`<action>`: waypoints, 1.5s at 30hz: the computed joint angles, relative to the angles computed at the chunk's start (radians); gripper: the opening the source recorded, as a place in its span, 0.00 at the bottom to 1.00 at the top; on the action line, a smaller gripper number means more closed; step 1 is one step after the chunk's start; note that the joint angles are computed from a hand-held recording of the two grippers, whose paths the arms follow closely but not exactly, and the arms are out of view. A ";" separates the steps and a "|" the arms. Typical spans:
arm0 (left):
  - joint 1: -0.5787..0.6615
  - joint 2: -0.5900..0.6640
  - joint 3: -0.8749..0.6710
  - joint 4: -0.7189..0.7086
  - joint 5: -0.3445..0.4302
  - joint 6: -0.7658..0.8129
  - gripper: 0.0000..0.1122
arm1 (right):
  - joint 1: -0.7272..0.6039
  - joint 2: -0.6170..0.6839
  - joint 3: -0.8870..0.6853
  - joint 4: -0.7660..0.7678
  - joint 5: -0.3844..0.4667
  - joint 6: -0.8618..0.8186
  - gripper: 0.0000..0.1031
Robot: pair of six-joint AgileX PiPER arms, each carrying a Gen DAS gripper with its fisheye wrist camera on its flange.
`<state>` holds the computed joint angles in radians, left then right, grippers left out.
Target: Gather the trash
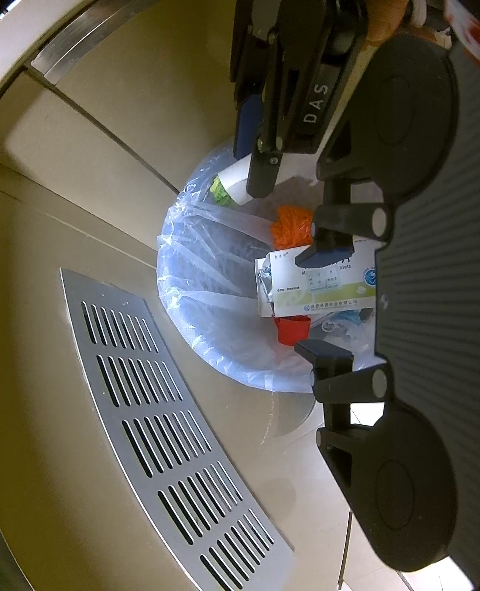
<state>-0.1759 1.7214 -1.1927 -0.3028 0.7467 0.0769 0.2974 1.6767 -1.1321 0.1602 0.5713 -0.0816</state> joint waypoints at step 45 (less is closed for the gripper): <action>-0.060 -0.246 -0.065 0.246 0.172 -0.298 0.60 | -0.041 -0.258 0.026 0.089 0.226 -0.061 0.59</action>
